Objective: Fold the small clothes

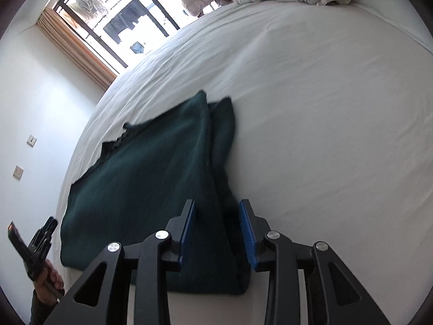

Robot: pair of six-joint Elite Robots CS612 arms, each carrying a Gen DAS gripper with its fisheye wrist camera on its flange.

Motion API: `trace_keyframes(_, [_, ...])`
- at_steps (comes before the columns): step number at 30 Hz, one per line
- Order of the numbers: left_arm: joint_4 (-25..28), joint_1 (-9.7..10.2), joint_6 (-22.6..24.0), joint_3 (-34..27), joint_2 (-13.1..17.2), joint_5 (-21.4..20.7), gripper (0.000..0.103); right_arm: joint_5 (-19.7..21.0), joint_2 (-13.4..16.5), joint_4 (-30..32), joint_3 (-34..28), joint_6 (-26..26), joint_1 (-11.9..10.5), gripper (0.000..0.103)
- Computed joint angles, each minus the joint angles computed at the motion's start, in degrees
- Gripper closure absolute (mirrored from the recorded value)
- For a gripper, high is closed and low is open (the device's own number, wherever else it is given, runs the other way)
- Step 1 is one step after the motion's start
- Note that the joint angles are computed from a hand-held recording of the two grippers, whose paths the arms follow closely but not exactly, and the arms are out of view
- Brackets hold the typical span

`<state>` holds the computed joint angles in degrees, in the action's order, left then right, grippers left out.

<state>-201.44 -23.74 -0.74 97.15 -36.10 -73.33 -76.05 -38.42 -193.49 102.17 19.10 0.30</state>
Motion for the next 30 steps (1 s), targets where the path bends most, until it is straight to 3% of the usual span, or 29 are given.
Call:
trace_keyframes(3, [5.3,0.25,-1.6,-1.2,0.7,0.0,0.077,1.5,0.2,-1.3,0.7,-1.0,0.0,0.068])
trace_keyframes(4, [5.9,0.54,-2.2,-1.5,1.0,-0.8,0.077,0.3,0.1,-0.6,0.7,-1.9,0.3,0.075])
trace_keyframes(6, [4.6,0.91,-2.7,-1.4,1.5,-2.0,0.077,-2.0,0.1,0.7,0.8,-3.6,1.0,0.083])
trace_keyframes(10, [4.2,0.47,-1.9,-1.5,1.7,-0.3,0.077,-4.2,0.0,0.2,1.2,-4.5,1.4,0.096])
trace_keyframes(17, [3.8,0.89,-2.3,-1.8,2.1,-1.2,0.076,-9.6,0.0,-1.5,1.9,-3.6,2.6,0.098])
trace_keyframes(30, [3.2,1.24,-3.2,-2.0,2.8,-2.4,0.075,-11.0,1.3,-6.0,2.8,-0.4,2.8,0.100])
